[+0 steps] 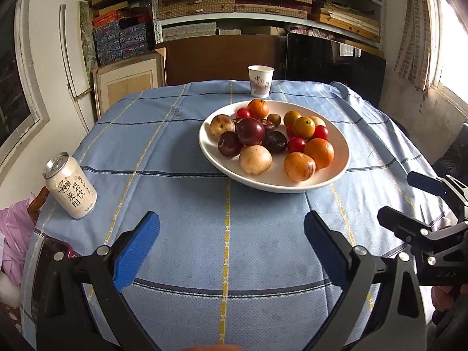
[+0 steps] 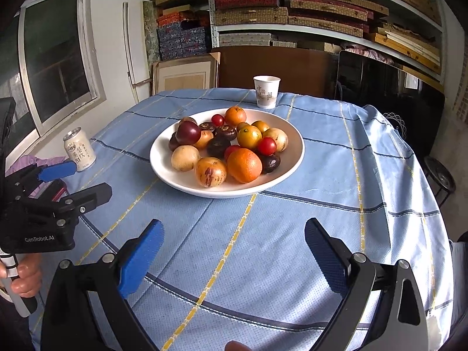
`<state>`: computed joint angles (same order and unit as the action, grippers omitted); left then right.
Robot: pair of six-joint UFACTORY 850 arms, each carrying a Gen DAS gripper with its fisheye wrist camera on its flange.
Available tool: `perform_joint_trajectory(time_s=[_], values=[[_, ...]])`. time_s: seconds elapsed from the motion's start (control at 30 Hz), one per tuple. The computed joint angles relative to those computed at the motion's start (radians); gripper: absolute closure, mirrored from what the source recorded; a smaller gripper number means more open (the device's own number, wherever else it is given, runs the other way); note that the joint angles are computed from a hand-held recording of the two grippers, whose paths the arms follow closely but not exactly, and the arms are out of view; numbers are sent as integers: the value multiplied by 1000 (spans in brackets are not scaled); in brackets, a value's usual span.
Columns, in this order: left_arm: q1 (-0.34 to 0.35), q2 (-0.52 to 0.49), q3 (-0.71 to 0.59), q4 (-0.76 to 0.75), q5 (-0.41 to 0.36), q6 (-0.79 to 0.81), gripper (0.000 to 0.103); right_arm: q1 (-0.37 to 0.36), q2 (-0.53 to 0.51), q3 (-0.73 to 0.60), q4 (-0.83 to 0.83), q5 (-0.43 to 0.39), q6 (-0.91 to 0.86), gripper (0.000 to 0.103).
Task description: Organize fruits
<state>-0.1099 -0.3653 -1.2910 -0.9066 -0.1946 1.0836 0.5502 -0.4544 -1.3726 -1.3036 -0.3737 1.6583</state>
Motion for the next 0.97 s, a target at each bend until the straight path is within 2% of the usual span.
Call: perform_joint_trajectory(time_s=[0.13, 0.43, 0.7, 0.97], values=[[0, -7, -6, 52, -2, -53, 6, -3, -1, 0, 14, 3, -7, 5], [-4, -10, -6, 71, 4, -62, 6, -6, 0, 3, 10, 4, 5, 5], [-14, -4, 6, 109, 37, -92, 6, -8, 1, 4, 7, 3, 9, 5], [-13, -2, 8, 94, 35, -69, 6, -10, 3, 6, 4, 3, 17, 5]])
